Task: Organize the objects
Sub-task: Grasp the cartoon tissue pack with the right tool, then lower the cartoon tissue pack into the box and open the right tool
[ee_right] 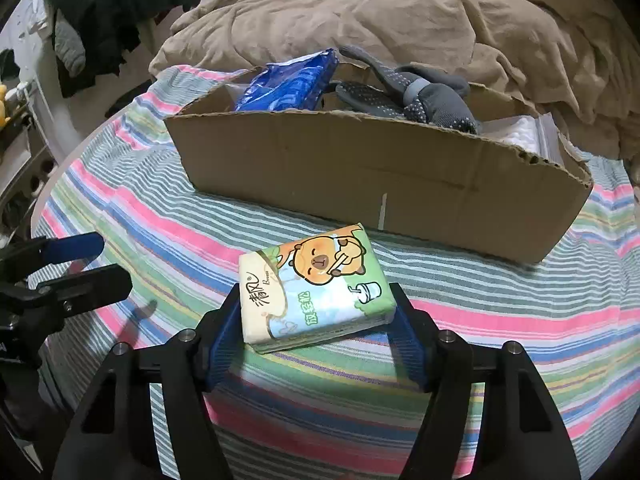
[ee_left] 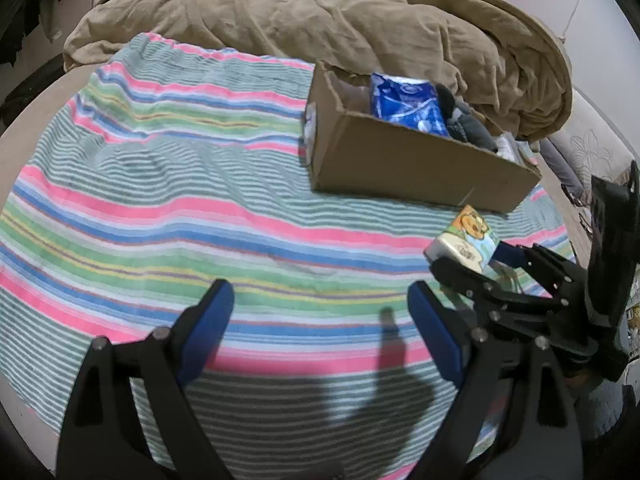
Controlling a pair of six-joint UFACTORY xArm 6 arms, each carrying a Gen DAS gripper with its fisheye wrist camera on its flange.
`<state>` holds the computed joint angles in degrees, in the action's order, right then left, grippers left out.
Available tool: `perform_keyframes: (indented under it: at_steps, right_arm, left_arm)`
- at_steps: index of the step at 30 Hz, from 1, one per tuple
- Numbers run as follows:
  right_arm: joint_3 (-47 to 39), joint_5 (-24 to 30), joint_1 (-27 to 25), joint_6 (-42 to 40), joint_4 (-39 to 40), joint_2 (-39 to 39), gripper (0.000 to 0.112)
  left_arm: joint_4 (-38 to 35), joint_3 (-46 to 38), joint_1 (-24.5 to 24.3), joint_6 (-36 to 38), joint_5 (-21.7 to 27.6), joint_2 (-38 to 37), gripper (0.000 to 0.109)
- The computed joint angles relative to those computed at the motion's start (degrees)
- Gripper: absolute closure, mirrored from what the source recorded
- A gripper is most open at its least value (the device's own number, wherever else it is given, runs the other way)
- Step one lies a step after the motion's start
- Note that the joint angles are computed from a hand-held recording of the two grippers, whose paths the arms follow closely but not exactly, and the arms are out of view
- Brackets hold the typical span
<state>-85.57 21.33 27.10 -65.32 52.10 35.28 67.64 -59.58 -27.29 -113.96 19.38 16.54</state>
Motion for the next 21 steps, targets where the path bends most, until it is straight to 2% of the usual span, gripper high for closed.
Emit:
perform_keyframes:
  at_steps: [12, 21]
  right_arm:
    - [3.5, 0.8, -1.9, -1.6, 1.0, -5.0, 0.042]
    - [0.4, 1.7, -3.6, -1.2, 2.4, -6.2, 0.042]
  left_arm:
    - [-2.4, -2.0, -1.3, 3.3, 1.1, -0.3, 0.019]
    - [-5.1, -6.3, -1.8, 9.3, 3.4, 0.1, 0.019]
